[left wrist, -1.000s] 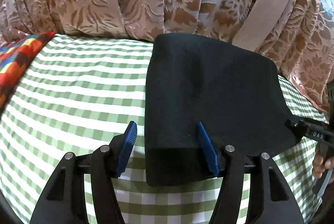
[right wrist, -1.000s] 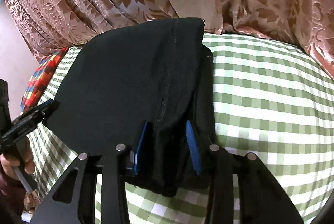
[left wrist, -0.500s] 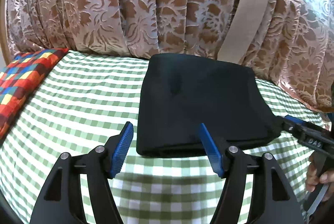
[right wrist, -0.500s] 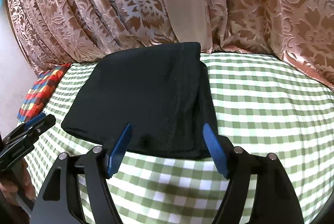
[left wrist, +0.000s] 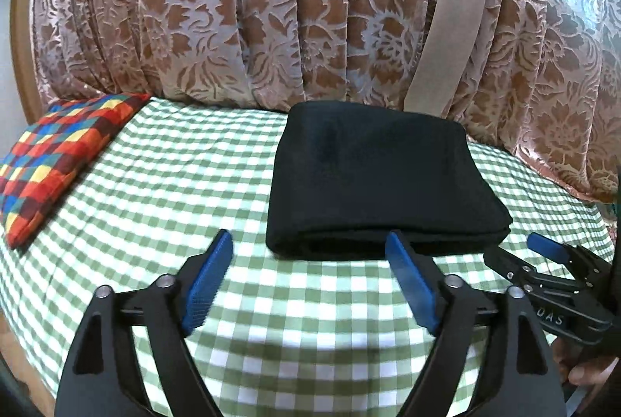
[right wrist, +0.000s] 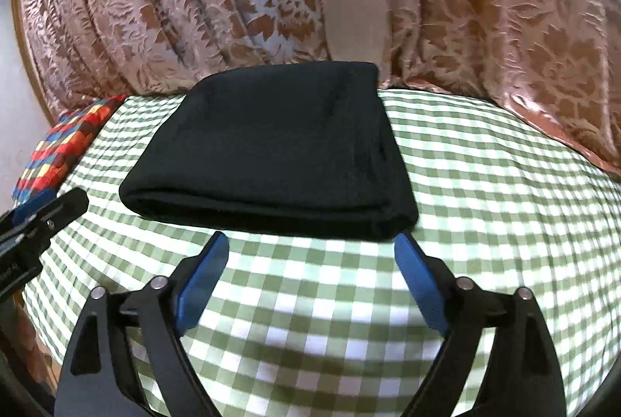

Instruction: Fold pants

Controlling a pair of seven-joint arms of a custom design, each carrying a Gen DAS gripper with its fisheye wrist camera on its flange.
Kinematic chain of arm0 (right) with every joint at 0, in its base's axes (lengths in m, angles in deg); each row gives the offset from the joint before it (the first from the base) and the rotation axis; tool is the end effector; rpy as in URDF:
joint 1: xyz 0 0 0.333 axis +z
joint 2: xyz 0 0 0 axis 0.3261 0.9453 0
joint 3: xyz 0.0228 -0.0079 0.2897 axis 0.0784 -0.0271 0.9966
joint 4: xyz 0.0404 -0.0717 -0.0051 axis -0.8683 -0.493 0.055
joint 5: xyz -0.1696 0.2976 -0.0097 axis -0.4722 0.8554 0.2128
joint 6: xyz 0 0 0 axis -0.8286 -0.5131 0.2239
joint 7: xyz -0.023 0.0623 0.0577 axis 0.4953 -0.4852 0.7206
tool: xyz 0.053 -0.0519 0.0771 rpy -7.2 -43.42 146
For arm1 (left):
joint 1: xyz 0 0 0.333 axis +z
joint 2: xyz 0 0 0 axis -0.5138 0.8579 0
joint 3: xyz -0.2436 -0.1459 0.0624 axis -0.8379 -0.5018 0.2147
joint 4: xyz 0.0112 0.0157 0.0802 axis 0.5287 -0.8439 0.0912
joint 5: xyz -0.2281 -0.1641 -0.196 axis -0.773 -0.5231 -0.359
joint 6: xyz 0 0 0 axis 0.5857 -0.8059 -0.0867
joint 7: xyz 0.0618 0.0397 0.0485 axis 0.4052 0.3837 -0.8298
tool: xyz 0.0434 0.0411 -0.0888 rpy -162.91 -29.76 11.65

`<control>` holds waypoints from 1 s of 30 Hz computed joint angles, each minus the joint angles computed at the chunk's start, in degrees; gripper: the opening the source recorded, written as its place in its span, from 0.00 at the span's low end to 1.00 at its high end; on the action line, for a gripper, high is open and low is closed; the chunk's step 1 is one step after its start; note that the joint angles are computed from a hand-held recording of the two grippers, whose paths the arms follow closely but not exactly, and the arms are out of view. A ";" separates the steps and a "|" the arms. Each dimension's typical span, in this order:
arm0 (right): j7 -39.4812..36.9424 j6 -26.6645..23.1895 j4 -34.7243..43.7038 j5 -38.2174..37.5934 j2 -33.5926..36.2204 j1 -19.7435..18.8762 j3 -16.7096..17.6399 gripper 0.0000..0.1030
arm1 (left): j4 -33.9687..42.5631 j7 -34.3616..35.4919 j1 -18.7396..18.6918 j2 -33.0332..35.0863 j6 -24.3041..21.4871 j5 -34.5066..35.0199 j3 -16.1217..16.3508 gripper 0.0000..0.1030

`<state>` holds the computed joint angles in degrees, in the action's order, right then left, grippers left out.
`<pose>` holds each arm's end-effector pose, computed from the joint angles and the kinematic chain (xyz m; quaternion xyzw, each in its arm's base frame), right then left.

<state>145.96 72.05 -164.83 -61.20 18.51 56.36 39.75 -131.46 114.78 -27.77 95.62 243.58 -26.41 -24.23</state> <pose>0.5439 0.3748 0.4989 -0.5236 0.7360 -0.3214 0.2844 0.6266 -0.1107 0.5065 -0.4899 0.7369 -0.4143 0.2128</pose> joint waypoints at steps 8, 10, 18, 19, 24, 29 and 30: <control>5.71 -6.28 -2.11 -6.91 -2.20 3.73 0.94 0.96 | -8.91 3.32 0.26 -5.02 4.41 -5.03 -0.69 0.95; 5.77 -7.61 -2.05 -8.17 -2.35 4.08 1.41 0.97 | -10.07 4.09 -0.08 -5.85 4.69 -5.98 -0.38 0.95; 7.76 -9.15 -3.39 -9.02 -3.32 3.80 2.78 0.97 | -13.22 10.71 -1.16 -8.68 9.72 -12.89 -0.30 0.96; 7.89 -9.05 -3.63 -9.00 -3.43 3.68 2.89 0.97 | -13.16 11.61 -1.18 -8.83 9.65 -13.69 -0.30 0.96; 8.65 -9.69 -4.32 -9.38 -3.83 3.57 3.25 0.97 | -12.91 14.95 -1.97 -9.48 8.53 -17.89 0.64 0.96; 8.95 -9.71 -4.47 -9.57 -3.88 3.33 3.51 0.97 | -12.81 13.62 -3.24 -9.28 7.88 -16.77 2.26 0.96; 9.00 -9.60 -4.49 -9.68 -3.88 3.31 3.52 0.97 | -12.73 13.62 -3.26 -9.22 7.64 -16.71 2.37 0.96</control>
<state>154.96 62.45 -169.31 -70.89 14.64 59.68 43.27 -144.20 128.40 -31.03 86.41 251.21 -43.11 -21.86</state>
